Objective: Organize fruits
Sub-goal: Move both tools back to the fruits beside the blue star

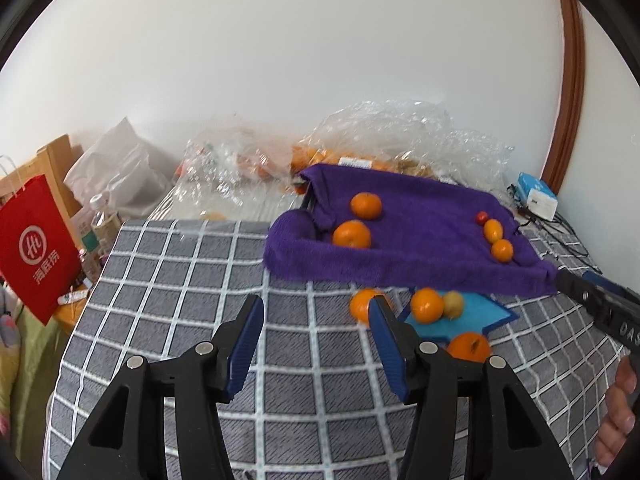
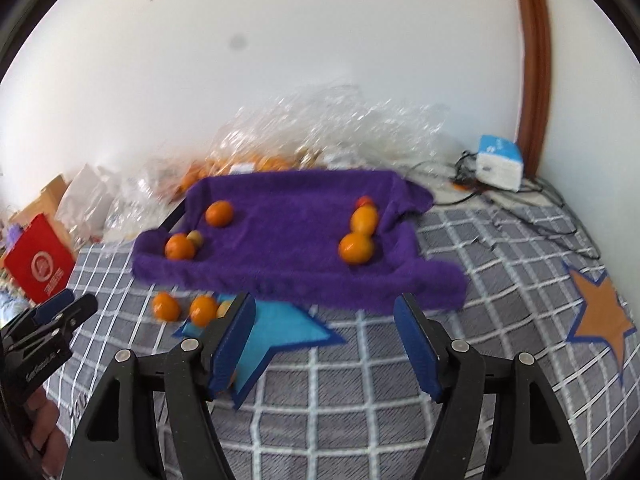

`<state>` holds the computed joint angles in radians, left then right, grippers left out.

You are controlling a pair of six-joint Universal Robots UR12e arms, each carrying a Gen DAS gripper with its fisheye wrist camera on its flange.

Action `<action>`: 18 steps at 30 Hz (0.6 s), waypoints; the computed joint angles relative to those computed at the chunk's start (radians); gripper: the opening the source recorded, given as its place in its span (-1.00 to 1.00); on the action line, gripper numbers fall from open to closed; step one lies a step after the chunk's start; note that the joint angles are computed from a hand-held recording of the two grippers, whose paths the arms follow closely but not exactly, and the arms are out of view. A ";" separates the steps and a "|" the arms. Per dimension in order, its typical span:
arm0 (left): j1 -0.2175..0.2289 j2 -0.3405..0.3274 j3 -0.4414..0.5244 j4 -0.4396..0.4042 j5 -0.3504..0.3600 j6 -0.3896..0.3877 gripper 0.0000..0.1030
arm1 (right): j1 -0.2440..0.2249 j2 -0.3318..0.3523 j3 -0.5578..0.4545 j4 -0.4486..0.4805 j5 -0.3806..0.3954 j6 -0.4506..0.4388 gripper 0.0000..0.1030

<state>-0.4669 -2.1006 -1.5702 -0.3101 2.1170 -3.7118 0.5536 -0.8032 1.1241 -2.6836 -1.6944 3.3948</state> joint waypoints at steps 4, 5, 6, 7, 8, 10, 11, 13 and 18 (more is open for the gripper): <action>0.008 0.018 -0.026 -0.021 -0.025 -0.036 0.01 | 0.008 0.007 -0.004 0.041 0.084 -0.046 0.39; 0.012 0.022 -0.034 -0.024 -0.035 -0.042 0.01 | 0.010 0.011 -0.008 0.050 0.116 -0.061 0.39; 0.014 0.027 -0.041 -0.027 -0.043 -0.047 0.01 | 0.013 0.015 -0.014 0.057 0.132 -0.072 0.39; 0.017 0.031 -0.048 -0.029 -0.050 -0.052 0.01 | 0.017 0.022 -0.023 0.068 0.148 -0.093 0.39; 0.019 0.036 -0.056 -0.029 -0.055 -0.056 0.01 | 0.022 0.028 -0.030 0.074 0.155 -0.112 0.39; 0.024 0.042 -0.069 -0.023 -0.066 -0.054 0.01 | 0.033 0.045 -0.053 0.101 0.146 -0.148 0.38; 0.026 0.045 -0.074 -0.021 -0.069 -0.050 0.01 | 0.039 0.056 -0.069 0.126 0.139 -0.161 0.38; 0.030 0.049 -0.083 -0.018 -0.076 -0.048 0.01 | 0.043 0.071 -0.090 0.164 0.130 -0.168 0.33; 0.041 0.047 -0.087 -0.018 -0.114 -0.042 0.01 | 0.047 0.095 -0.114 0.201 0.124 -0.150 0.06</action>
<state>-0.4262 -2.0533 -1.6570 -0.3282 2.0029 -3.7539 0.6004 -0.7084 1.0099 -2.4827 -1.5701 3.2453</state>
